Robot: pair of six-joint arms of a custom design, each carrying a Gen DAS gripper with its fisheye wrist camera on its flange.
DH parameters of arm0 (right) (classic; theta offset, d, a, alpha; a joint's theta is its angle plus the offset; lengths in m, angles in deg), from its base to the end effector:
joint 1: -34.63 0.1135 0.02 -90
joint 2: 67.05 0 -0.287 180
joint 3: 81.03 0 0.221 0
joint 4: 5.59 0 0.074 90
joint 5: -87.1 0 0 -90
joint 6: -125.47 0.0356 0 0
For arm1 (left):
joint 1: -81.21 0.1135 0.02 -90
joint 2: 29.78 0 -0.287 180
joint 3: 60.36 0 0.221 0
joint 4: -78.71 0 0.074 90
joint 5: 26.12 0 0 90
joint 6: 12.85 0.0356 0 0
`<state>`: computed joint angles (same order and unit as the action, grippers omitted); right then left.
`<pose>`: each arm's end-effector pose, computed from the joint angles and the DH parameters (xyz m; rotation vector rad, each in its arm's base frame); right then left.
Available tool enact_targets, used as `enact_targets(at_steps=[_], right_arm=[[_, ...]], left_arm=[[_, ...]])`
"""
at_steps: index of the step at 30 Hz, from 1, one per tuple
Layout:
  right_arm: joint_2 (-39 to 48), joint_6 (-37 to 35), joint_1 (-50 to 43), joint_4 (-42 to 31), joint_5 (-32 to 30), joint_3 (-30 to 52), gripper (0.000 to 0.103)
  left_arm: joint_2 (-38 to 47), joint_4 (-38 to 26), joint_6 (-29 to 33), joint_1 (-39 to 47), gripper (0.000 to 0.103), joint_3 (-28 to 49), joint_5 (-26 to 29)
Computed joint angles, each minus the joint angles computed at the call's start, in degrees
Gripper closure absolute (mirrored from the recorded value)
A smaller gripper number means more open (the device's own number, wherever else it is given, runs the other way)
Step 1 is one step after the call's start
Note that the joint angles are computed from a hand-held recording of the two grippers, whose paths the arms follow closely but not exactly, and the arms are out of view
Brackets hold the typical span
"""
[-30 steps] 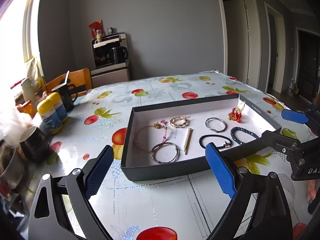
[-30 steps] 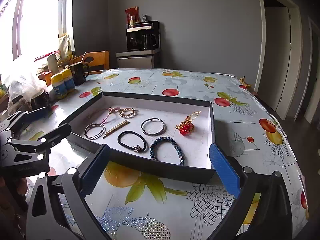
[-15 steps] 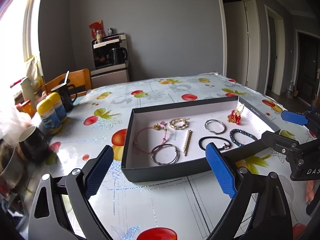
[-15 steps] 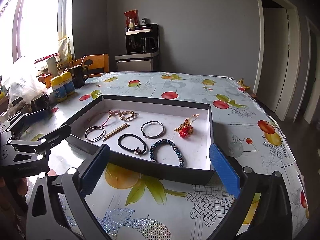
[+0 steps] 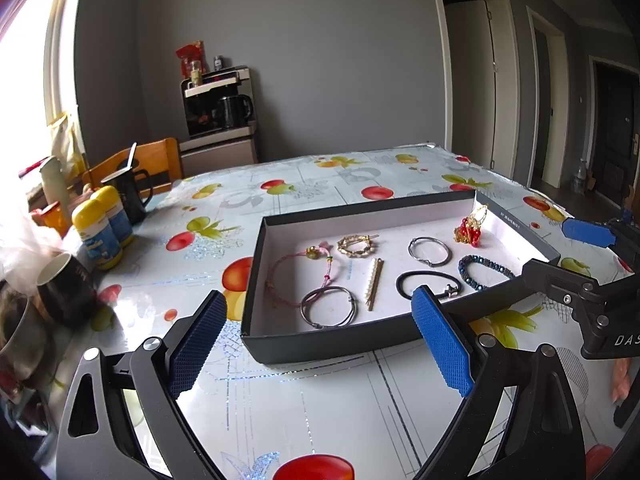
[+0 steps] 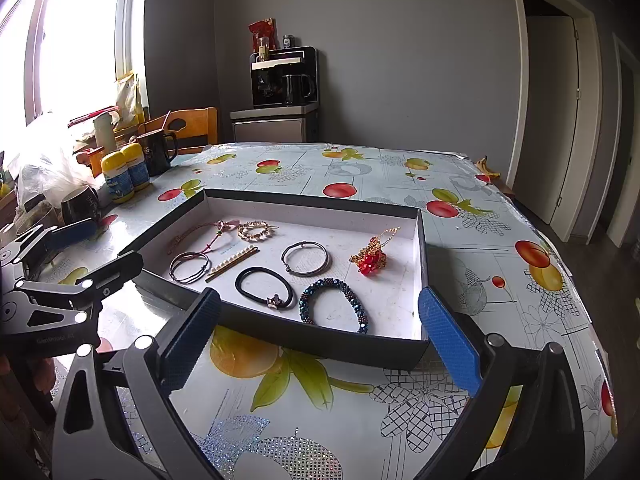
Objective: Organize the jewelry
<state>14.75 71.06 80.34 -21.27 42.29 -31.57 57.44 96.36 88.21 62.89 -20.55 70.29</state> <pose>0.1801 0.1485 0.2057 0.1487 2.1201 -0.1381 0.2366 -0.0825 0.1832 0.5961 2.0058 -0.1937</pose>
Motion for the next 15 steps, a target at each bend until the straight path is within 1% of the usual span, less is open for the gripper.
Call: enact_targets(at_steps=[15], right_arm=[[0.0, 0.0, 0.0, 0.0, 0.0, 0.0, 0.006]], left_arm=[[0.1, 0.6, 0.1, -0.1, 0.008, -0.3, -0.1]])
